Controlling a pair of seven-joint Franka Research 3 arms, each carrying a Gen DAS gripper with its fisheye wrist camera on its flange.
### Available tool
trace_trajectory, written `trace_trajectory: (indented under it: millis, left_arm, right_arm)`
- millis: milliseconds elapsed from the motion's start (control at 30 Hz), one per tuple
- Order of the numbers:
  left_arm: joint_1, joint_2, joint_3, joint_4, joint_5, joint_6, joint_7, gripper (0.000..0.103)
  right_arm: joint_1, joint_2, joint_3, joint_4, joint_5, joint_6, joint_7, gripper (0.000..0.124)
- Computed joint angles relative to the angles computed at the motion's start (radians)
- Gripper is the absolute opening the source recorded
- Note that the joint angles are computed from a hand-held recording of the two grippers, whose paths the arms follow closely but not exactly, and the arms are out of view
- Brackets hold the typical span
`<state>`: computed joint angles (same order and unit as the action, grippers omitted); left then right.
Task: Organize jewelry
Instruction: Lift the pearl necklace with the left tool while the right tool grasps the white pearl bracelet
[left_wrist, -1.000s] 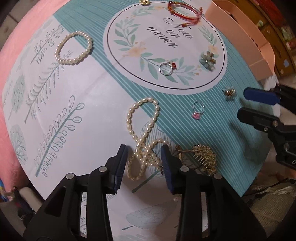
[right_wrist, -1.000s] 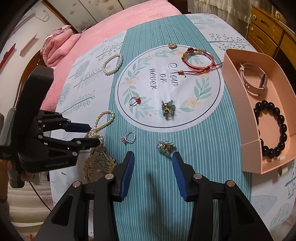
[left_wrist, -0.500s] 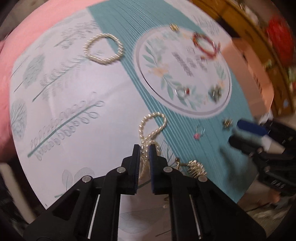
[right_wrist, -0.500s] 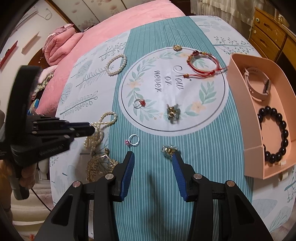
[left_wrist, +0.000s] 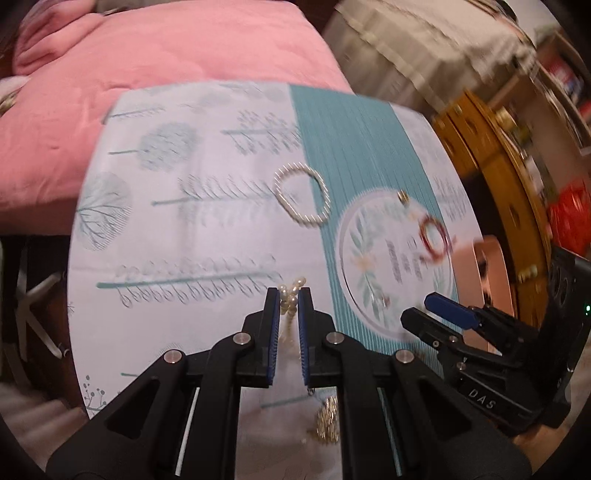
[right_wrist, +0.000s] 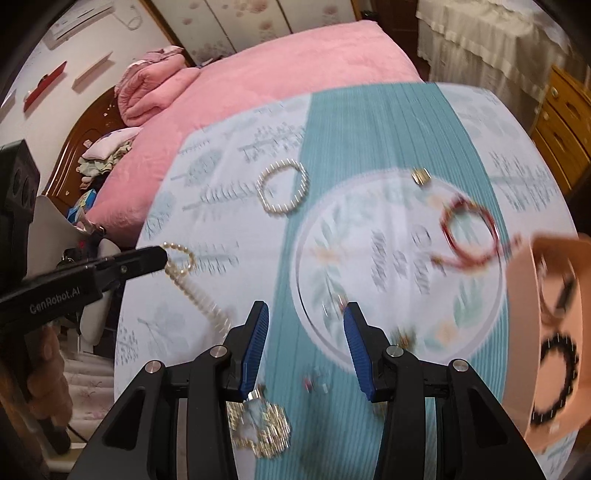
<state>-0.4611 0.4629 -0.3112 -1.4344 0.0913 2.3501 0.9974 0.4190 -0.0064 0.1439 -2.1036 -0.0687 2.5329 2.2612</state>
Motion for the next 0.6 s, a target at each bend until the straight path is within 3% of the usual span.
trace_trajectory:
  millis: [167, 333, 600]
  left_arm:
    - [-0.013, 0.025, 0.031, 0.026, 0.049, 0.055, -0.065, 0.007]
    - [0.005, 0.044, 0.027, 0.029, 0.039, 0.1, -0.086, 0.007]
    - [0.02, 0.019, 0.03, -0.031, 0.044, 0.125, -0.102, 0.007]
  right_arm:
    - [-0.001, 0.142, -0.024, 0.167, 0.002, -0.02, -0.054, 0.043]
    - [0.01, 0.303, -0.068, 0.363, -0.001, -0.069, -0.094, 0.043]
    - [0.044, 0.596, -0.136, 0.746, -0.015, -0.259, -0.13, 0.035]
